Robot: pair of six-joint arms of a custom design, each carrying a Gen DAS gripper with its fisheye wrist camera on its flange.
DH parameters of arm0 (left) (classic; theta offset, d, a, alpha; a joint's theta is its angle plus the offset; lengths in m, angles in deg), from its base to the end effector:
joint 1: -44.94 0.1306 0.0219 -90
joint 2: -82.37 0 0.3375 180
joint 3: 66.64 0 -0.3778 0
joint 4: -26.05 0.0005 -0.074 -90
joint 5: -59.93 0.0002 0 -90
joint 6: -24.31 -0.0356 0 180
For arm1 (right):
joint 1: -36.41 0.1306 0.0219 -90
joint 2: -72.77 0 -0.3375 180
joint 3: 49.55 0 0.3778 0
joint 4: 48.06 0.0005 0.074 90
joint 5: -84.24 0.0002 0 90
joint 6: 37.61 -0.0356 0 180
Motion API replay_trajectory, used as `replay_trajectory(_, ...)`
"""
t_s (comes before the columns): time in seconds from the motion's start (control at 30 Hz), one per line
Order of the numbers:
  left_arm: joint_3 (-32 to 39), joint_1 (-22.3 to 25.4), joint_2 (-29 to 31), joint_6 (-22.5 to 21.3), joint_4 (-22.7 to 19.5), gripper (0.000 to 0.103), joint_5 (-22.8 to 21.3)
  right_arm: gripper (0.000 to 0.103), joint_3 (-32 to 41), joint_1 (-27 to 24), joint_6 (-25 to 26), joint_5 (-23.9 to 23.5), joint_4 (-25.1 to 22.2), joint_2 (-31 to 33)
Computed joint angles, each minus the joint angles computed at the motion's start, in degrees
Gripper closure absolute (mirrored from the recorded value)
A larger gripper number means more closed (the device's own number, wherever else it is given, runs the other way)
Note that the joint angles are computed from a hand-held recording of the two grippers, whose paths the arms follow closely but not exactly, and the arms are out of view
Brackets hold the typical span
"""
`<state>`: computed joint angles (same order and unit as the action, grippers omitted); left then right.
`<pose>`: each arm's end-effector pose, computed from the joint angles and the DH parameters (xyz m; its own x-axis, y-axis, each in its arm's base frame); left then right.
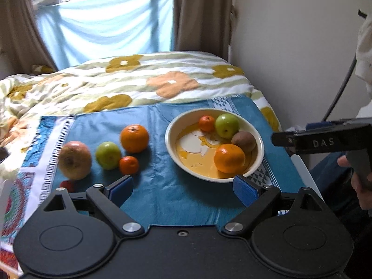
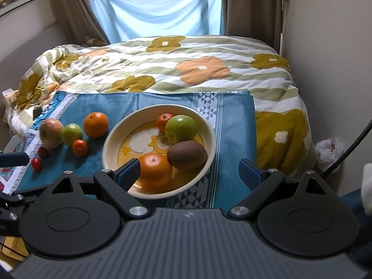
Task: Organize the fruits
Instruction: 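Withdraw both tools from the bowl toward the remaining fruit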
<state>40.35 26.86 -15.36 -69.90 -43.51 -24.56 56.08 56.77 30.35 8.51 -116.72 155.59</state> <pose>0.3763 -0.1270 0.5457 -0.6411 0.2862 -0.7121 0.4218 0.9065 -0.0155 0.3814 0.1317 0.5339 -0.6897 0.1320 -0.7120 0.0891 0.9912 0.0974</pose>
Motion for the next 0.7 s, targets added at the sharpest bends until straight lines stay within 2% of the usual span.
replay_trajectory(0.17, -1.81, 2.10, -3.61, 0.92, 0.51, 0.008, -2.87, 0.000, 1.82, 1.99, 0.27, -0.18, -1.24, -0.02)
replay_trajectory(0.37, -2.83, 7.37, -5.44, 0.05, 0.09, 0.002, -3.19, 0.000, 5.77, 5.52, 0.12, 0.66, -1.49, 2.40)
replay_trajectory(0.5, -2.76, 11.65, -5.01, -2.32, 0.07, 0.002, -2.45, 0.000, 8.91, 8.10, -1.24, 0.79, -1.49, 5.26)
replay_trajectory(0.7, -0.87, 18.27, -2.03, -8.11, -0.52, 0.002, 1.11, 0.000, 13.03, 11.89, -3.66, 2.52, -0.19, 10.44)
